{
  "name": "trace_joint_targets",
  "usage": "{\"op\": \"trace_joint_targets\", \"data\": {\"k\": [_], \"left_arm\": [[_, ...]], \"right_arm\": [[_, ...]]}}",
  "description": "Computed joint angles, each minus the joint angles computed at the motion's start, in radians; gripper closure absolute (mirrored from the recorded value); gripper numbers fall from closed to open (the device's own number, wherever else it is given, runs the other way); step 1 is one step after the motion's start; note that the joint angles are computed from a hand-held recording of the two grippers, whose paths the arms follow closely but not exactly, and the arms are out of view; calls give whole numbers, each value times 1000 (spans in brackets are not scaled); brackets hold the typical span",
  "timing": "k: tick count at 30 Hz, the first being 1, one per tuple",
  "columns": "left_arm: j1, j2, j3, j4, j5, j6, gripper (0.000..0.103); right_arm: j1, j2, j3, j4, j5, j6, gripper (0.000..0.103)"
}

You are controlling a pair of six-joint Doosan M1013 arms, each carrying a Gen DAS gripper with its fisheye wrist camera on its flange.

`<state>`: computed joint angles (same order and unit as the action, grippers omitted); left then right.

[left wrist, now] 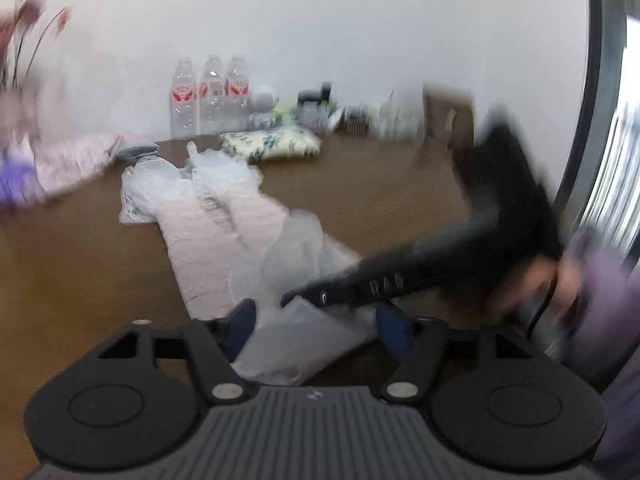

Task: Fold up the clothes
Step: 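Tuck the sheer fabric onto the dress with the right gripper while the left gripper holds it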

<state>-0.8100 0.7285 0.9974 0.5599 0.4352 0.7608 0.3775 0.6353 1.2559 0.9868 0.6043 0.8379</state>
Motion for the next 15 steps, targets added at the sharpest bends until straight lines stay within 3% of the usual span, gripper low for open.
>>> {"op": "trace_joint_targets", "data": {"k": [1, 3, 5, 9, 11, 12, 14, 15], "left_arm": [[7, -2, 0, 7, -6, -22, 72], [14, 0, 1, 138, -41, -168, 74], [22, 32, -48, 144, -63, -186, 79], [20, 148, -241, -88, 105, 189, 90], [28, 178, -291, -162, 170, 230, 91], [33, 183, -296, -201, 177, 248, 91], [39, 174, -267, -230, 137, 259, 91], [42, 170, -257, -239, 128, 256, 90]], "right_arm": [[-1, -3, 4, -14, -1, -8, 103], [-1, -10, 12, -21, 0, -26, 103], [2, -14, 17, -28, -1, -43, 101], [5, -33, 35, -62, -26, -71, 97], [-12, -66, 78, 18, -32, -200, 86], [-27, -82, 102, 107, -22, -312, 75], [-56, -109, 141, 253, 13, -506, 63], [-63, -109, 138, 264, 30, -548, 55]]}}
